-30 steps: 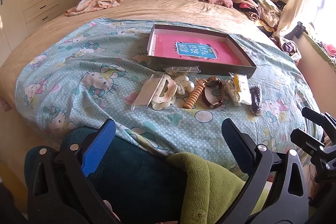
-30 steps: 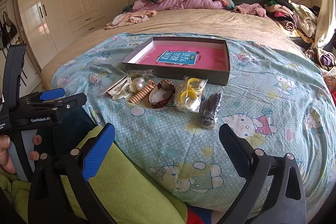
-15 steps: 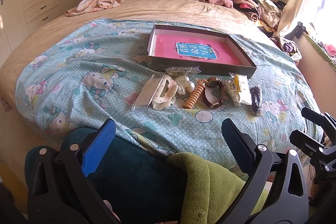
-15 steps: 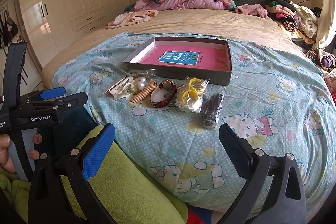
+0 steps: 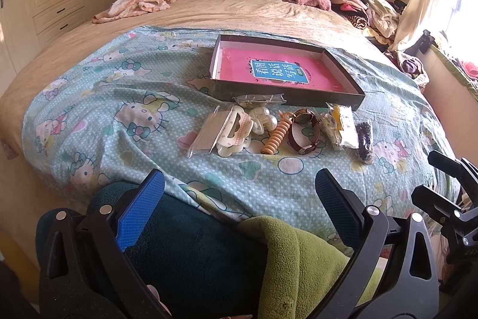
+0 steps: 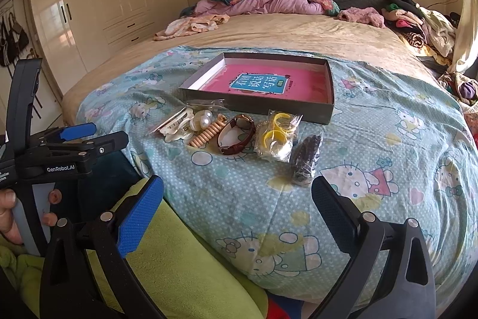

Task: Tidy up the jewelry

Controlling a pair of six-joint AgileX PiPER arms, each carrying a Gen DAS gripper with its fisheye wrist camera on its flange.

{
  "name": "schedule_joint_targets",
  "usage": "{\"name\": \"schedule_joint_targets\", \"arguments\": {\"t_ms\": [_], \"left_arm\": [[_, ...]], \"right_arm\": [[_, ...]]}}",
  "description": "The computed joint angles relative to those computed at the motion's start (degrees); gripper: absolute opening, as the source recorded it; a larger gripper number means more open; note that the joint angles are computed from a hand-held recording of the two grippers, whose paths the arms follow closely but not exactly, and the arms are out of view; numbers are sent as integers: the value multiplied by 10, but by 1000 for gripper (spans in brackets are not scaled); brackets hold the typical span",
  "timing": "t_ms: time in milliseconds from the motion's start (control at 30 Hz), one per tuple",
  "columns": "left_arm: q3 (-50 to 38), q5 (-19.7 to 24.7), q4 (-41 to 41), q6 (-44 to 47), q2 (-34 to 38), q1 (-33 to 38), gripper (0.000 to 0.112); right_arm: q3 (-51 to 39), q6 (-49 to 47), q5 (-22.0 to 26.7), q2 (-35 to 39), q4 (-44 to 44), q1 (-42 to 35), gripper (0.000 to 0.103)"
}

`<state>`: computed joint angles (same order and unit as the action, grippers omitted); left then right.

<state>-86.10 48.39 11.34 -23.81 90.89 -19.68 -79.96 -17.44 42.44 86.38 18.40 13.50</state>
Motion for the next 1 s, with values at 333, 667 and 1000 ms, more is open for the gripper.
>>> {"name": "schedule_joint_targets", "arguments": {"t_ms": [333,667,1000], "left_arm": [[-4,-6,-21,12,0,18,94],[-65,10,-48,44,43,89,94],[-120,23,-127,121,101,142,94]], "right_arm": [[-26,-29,4,17,34,-10,99],[-120,-37,32,81,59,-22,99],[-220,-47,46,148,79,-31,99]]}}
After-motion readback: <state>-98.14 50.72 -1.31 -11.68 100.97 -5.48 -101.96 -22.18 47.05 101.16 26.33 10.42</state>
